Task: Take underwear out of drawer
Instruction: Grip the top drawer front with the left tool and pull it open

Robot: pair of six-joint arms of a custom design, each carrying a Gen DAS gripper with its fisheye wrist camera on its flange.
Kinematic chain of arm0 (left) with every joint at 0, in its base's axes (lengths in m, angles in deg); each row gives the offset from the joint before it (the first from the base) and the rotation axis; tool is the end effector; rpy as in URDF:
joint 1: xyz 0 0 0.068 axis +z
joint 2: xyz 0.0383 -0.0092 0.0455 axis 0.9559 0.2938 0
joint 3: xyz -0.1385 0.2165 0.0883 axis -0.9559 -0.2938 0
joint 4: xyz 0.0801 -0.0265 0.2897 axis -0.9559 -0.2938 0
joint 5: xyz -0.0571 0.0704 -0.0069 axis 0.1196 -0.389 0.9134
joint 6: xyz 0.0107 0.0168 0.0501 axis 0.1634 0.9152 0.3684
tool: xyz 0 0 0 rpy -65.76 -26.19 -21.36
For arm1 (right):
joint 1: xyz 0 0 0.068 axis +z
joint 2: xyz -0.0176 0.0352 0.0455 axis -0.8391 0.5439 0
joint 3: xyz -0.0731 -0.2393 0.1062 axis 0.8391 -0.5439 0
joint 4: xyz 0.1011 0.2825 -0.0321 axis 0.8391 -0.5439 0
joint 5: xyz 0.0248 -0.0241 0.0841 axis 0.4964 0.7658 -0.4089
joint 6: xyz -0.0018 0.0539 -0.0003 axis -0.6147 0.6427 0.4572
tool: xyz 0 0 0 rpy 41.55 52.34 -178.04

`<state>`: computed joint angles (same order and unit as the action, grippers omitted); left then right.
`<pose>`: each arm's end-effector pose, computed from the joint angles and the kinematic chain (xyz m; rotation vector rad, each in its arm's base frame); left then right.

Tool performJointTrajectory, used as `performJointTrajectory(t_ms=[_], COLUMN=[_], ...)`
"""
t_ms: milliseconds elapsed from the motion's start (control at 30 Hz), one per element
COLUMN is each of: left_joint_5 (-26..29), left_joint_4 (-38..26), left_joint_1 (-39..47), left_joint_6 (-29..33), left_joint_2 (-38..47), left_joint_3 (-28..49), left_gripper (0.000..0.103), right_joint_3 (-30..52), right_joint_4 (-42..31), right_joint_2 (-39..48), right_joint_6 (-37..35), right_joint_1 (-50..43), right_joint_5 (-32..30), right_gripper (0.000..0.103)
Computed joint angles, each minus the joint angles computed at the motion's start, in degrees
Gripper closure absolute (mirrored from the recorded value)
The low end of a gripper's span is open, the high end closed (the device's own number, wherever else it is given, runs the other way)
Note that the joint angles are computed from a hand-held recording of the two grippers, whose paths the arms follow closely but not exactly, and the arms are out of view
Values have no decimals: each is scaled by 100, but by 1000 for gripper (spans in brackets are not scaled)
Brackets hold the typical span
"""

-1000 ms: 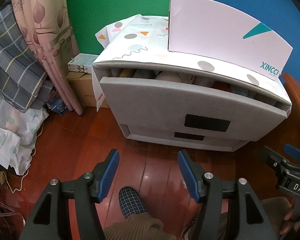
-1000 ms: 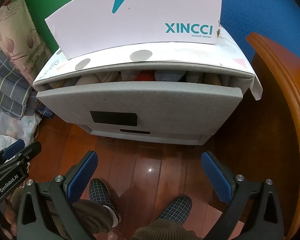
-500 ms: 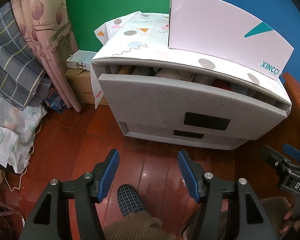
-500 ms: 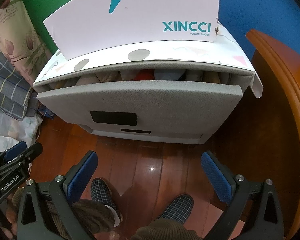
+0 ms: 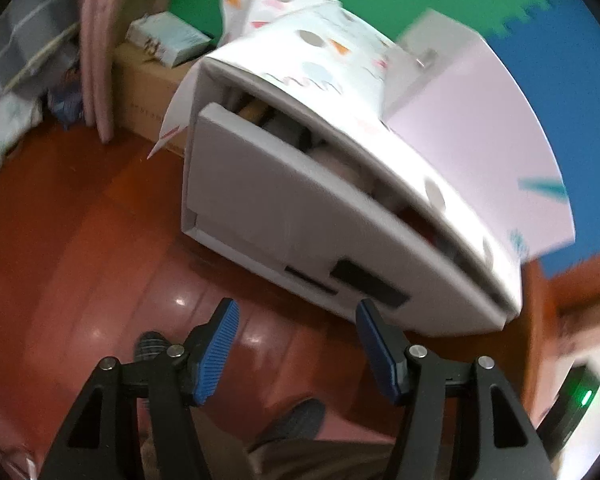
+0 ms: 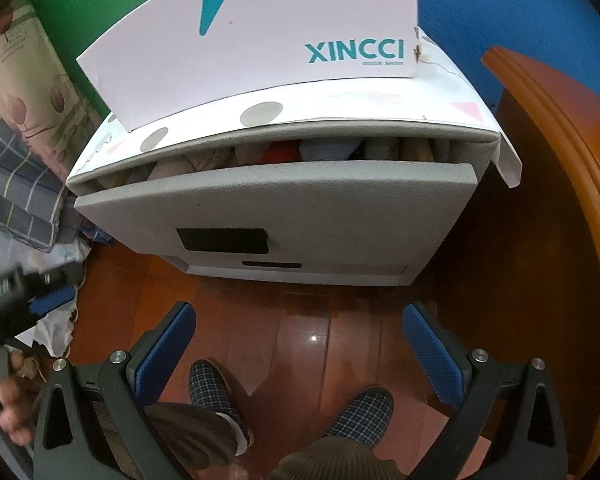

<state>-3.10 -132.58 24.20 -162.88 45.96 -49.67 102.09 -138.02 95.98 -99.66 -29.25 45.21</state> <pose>0.1625 -0.1595 0.1756 -1.4453 2.1533 -0.2899 0.4279 0.2358 0.2418 -0.9555 2.5647 0.4394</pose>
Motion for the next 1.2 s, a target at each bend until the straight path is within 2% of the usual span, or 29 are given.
performJointTrajectory(t_ms=[200,367,700,900,1033,1100,1200], left_joint_5=[8,332,768,701,649,634,651], left_joint_4=[362,1010,1830,1847,1880,2071,1858], left_joint_1=[741,1422,2101,2162,2102,2080,2127], left_joint_6=[573,929,818,624,313,48,-14], left_joint_2=[-283,-160,297,521,618,602,746], left_joint_3=[-114,-226,-455,-402,-447,-557,-360], left_gripper=[31,27,26,17,0,0,0], right_joint_3=[250,356,515,529,560,553,556], right_joint_4=[-162,-234,-350,-367,-401,-392,-392], right_joint_2=[201,291,406,424,443,438,441], right_joint_6=[35,40,74,94,94,97,106], right_joint_1=[-111,-155,-194,-213,-221,-220,-224], right_joint_5=[-135,-231,-391,-442,-468,-465,-478], right_gripper=[0,0,0,0,0,0,0])
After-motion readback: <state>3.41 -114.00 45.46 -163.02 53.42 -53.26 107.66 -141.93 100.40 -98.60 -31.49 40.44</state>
